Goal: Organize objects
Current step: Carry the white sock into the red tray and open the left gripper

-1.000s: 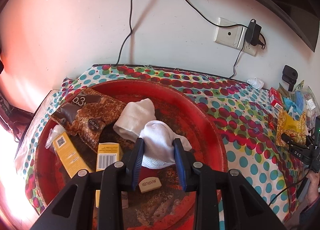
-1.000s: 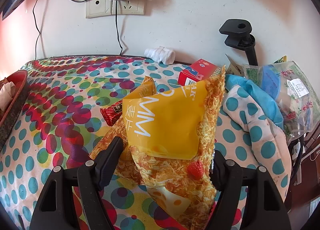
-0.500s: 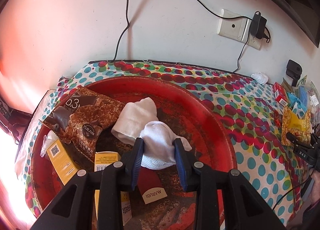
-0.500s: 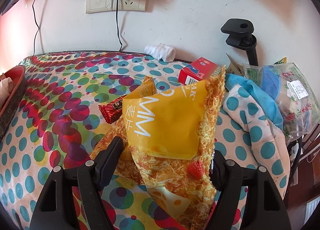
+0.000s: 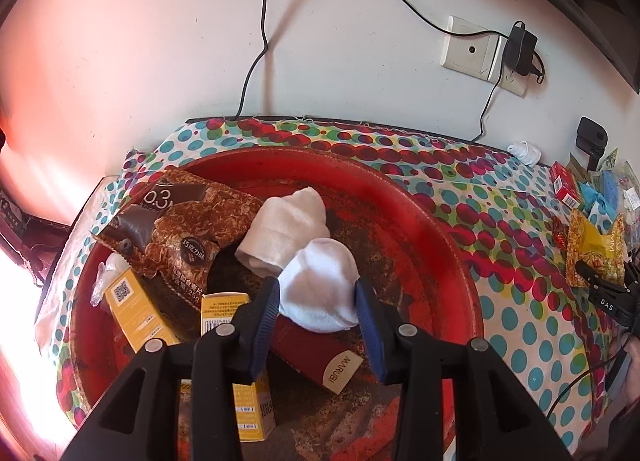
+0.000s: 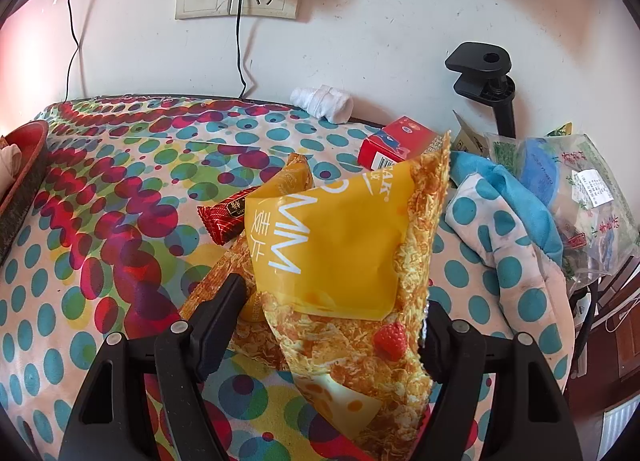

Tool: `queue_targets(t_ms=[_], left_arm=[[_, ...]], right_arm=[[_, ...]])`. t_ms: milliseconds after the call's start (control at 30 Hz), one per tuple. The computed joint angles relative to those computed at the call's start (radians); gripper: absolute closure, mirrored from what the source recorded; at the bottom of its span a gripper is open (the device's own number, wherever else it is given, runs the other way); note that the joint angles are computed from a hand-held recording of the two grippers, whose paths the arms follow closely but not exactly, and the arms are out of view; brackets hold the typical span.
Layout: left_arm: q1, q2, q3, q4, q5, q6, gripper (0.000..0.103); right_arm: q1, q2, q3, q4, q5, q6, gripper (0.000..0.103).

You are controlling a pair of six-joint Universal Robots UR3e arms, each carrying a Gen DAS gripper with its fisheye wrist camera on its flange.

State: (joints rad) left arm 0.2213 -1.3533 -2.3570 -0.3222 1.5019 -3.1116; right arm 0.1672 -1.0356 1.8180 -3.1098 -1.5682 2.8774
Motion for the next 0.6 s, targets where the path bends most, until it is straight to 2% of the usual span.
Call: queue_targets(t_ms=[33,100,167,233,400,533,600], left_arm=[[-0.007,0.009,-0.007,0.004,0.006,0.004,0.059],[-0.023,0.023,-0.016,-0.001,0.023,0.004,0.05],[-0.025,0.05,-0.039,0.003,0.018,-0.009,0.047],[-0.015,0.095,-0.067,-0.008,-0.011,-0.023,0.047],[-0.057,0.159,-0.117,0.026,0.025,-0.028,0.047],[0.006,0.252,-0.181,0.018,-0.06,-0.013,0.047],[-0.003,0.244,-0.183,0.035,-0.039,0.001,0.047]], right_arm=[[0.002,-0.001,0.0,0.003,-0.004,0.002,0.03],[0.001,-0.001,-0.005,0.01,-0.005,0.003,0.03],[-0.001,0.003,-0.009,0.005,-0.003,-0.002,0.03],[-0.004,0.002,-0.006,-0.004,-0.001,-0.006,0.03],[-0.005,-0.003,-0.008,0.006,0.0,-0.011,0.03],[-0.007,-0.003,0.0,-0.015,-0.005,-0.006,0.03],[-0.012,-0.008,0.012,-0.034,0.0,-0.007,0.03]])
